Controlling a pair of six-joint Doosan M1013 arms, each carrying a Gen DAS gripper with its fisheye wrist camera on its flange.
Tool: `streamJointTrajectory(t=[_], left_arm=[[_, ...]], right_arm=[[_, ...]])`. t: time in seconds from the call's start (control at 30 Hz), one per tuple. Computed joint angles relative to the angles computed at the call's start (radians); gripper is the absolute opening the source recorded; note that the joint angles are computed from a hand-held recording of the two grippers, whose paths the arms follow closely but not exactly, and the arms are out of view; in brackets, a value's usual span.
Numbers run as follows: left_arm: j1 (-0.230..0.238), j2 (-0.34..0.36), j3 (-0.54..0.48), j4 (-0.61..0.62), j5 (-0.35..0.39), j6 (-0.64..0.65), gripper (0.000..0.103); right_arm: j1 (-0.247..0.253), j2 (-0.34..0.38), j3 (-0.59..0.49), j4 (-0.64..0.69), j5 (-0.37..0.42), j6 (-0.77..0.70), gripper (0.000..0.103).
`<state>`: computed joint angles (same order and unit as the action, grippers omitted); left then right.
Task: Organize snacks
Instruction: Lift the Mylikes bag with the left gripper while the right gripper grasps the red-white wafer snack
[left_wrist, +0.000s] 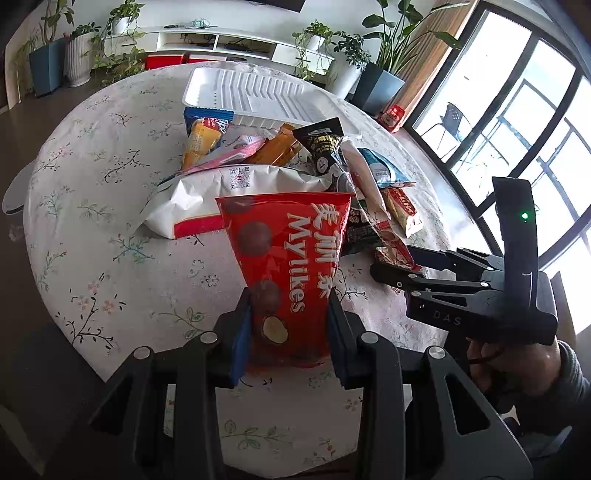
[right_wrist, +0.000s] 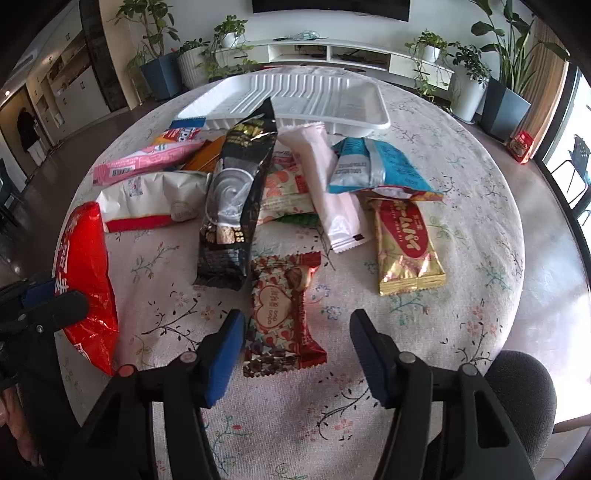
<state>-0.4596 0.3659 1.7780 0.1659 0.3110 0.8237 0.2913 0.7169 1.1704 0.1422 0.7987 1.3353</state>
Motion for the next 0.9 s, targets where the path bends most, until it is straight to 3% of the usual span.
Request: streamJointTrajectory(t=[0.1, 0.17, 0.43, 0.73, 0.9], left_arm=[[0.002, 0.005, -0.001, -0.045, -0.004, 0.047, 0.033], [0.003, 0.007, -0.001, -0.053, -0.006, 0.052, 0.033], [0.004, 0.013, -0.006, -0.067, 0.001, 0.066, 0.030], [0.008, 0.002, 0.004, -0.095, -0.019, 0.083, 0.029], [0.022, -0.016, 0.018, -0.260, -0.042, 0.229, 0.029]], right_arm=[[-0.001, 0.003, -0.003, 0.013, -0.008, -0.005, 0.057], [-0.007, 0.003, -0.004, 0.041, -0.007, -0.013, 0.047], [-0.019, 0.000, -0.001, 0.095, 0.004, -0.052, 0.038], [-0.049, -0.021, 0.029, 0.214, 0.002, -0.088, 0.036], [-0.072, -0.040, 0.049, 0.337, -0.015, -0.149, 0.036]])
